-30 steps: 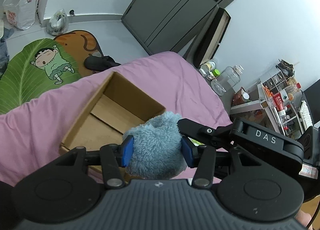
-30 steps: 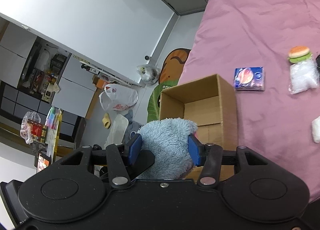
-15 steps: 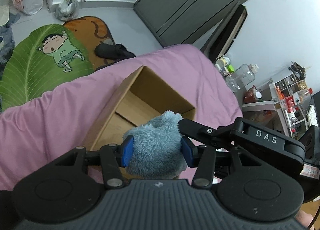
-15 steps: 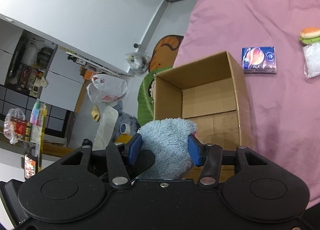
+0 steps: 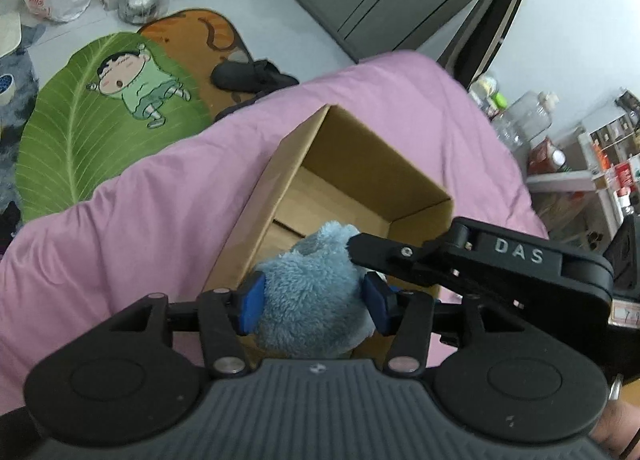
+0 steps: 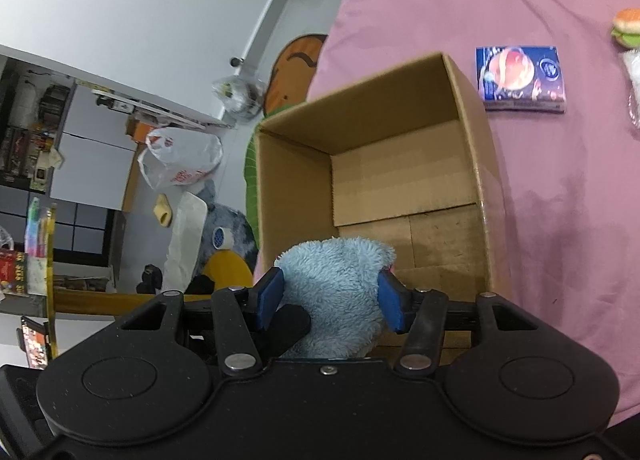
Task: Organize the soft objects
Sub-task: 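Lower the grey plush into the box and open both tools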
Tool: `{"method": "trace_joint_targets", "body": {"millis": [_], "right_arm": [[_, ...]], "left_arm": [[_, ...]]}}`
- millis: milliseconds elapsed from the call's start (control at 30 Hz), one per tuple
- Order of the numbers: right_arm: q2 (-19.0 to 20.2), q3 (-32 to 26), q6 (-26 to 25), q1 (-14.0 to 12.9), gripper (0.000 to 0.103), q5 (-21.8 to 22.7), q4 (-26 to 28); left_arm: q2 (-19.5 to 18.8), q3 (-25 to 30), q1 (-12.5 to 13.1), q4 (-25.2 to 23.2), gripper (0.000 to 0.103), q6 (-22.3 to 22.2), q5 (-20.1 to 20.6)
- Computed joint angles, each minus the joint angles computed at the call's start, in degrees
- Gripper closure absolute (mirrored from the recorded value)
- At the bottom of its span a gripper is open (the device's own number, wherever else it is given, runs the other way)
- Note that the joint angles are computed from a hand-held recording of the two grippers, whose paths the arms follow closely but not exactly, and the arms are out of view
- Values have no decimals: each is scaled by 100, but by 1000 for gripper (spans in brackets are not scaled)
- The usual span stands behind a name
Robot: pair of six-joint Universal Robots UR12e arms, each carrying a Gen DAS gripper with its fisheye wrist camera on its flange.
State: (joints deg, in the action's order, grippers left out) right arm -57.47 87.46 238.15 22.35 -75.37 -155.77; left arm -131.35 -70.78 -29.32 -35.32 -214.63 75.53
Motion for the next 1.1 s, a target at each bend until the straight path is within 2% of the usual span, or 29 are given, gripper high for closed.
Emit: {"method": "trace_joint_targets", "body": {"millis": [133,300,467,600,767,967,1100], "right_arm": [[86,-138,-27,6,43,128,277],[115,-169,-18,3,40,278,280],[4,-68,7,-7,40,209,162],[-139,52,13,-11,35,5,44],[-379,247,-113,10,27,-320,-11],[-661,520,-270,37,21,-636,-111],[-848,697,-421,33,17,-817,-185]], "left_arm": [[-34,85,25,-260,49,19,-78],[-10,121,30,-412,48,48,-67],[65,77,19,-417,48,-6,21],[143,37,-11,-385,47,52,75],[254,-23,-88,-320,29,84,294],[377,-101,-179,-283,20,84,511],[466,-138,-259,-266,18,216,726]]}}
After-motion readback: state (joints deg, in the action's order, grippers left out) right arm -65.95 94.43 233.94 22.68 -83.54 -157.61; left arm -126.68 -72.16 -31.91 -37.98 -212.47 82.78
